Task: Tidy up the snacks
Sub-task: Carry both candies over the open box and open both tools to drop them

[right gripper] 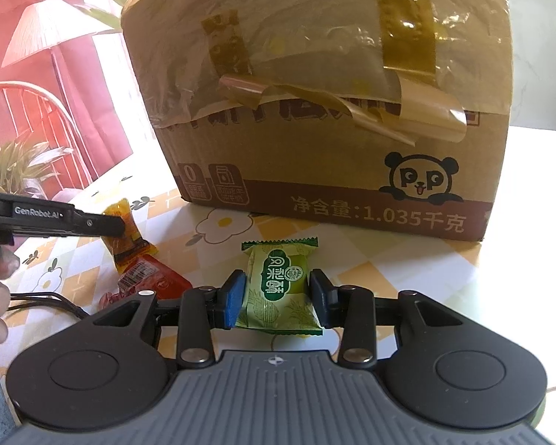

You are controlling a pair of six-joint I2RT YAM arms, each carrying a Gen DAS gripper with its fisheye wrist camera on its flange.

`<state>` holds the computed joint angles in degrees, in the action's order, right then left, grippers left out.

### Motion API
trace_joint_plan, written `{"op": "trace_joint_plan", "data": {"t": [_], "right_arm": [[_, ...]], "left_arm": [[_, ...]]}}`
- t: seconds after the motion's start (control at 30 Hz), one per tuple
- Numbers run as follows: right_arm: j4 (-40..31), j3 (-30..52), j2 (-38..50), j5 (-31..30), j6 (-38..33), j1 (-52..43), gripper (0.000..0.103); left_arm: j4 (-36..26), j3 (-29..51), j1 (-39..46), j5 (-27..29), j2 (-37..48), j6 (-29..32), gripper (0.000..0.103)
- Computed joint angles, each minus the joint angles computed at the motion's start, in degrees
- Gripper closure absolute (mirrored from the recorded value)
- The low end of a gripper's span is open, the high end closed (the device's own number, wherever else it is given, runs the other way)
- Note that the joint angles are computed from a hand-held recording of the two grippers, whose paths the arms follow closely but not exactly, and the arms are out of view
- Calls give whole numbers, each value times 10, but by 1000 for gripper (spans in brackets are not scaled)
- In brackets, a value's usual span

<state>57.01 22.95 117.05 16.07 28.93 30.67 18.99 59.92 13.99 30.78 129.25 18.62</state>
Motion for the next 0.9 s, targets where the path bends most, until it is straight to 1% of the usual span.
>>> {"op": "trace_joint_plan", "data": {"t": [0.07, 0.13, 0.27, 0.43, 0.57, 0.7, 0.8, 0.9], "right_arm": [[7, -5, -3, 2, -2, 2, 65], [22, -15, -8, 3, -4, 4, 65], [17, -36, -45, 18, -12, 8, 65], [1, -68, -120, 33, -12, 10, 65], [-39, -86, -214, 36, -31, 19, 65], [-113, -89, -326, 34, -50, 32, 65], [-167, -80, -407, 24, -63, 31, 65], [-206, -58, -466, 1, -84, 12, 65]], "left_arm": [[-2, -1, 2, 14, 1, 2, 90], [7, -10, 2, 25, -4, 9, 91], [30, -37, 2, 53, -26, 21, 91], [51, -65, 3, 85, -71, 12, 91], [55, -78, 12, 125, -117, 3, 91], [53, -81, 21, 162, -165, -11, 91], [56, -75, 19, 179, -196, -27, 91], [70, -64, 7, 187, -216, -47, 91]]}}
